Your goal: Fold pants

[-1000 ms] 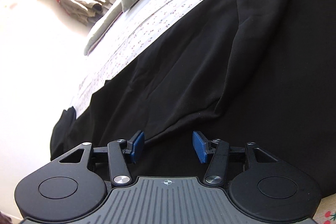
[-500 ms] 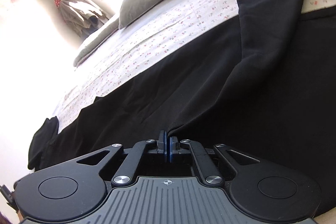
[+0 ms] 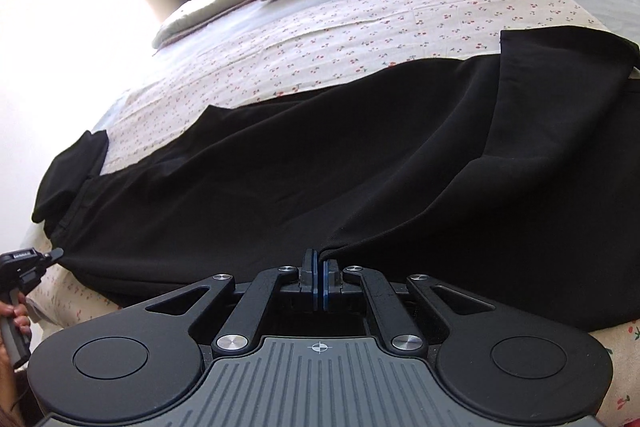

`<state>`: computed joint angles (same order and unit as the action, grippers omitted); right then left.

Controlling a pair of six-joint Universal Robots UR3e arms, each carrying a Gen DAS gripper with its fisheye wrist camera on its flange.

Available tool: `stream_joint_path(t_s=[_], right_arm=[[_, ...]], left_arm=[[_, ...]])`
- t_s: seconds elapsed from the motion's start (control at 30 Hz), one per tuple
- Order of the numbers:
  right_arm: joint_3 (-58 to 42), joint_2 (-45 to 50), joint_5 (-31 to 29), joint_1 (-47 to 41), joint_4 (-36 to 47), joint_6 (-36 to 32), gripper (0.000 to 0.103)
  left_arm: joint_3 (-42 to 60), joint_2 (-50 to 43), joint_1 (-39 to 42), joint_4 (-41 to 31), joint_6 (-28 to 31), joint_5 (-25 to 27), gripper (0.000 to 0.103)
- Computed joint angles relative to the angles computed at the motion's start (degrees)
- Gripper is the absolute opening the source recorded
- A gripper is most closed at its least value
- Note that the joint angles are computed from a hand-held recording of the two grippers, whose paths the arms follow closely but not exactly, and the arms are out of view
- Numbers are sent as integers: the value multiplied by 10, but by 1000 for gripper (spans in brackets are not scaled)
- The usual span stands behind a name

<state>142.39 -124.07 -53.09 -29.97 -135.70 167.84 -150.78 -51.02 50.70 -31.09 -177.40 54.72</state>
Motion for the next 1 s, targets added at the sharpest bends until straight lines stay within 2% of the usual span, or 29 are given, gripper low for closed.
stream_joint_path(t_s=[0.1,0.17,0.27,0.3,0.37,0.4,0.43,0.47,0.53,0.6,0.73,0.9,1.0], right_arm=[[-16,27,-23,19,5,1,2],[-29,72,-52,47,-14,16,2],[-47,119,-81,71,-19,4,5],[-52,119,-79,68,-11,0,7],[-63,100,-66,50,25,4,12],[-59,84,-59,37,30,5,17],[-50,58,-54,19,38,2,27],[-47,38,-58,9,38,7,34],[-41,10,-79,-5,28,22,62],[-45,5,-120,1,8,43,68],[-56,16,-198,25,-49,72,71],[-54,9,-205,20,-99,70,79],[-51,34,-205,24,-138,60,83]], left_arm=[[19,-34,-28,-8,4,40,4],[31,-90,-58,19,-4,73,7],[35,-97,-67,25,-7,85,14],[36,-89,-76,28,-13,100,21],[40,-81,-107,47,-31,146,51],[41,-69,-118,47,-32,160,57],[40,-55,-125,47,-30,167,64],[40,-39,-133,45,-25,171,65],[51,-21,-151,34,-13,174,70],[71,-26,-180,32,-14,176,75],[126,-90,-275,63,-33,189,88],[212,-228,-427,124,-75,224,92],[259,-310,-507,167,-85,242,98]])
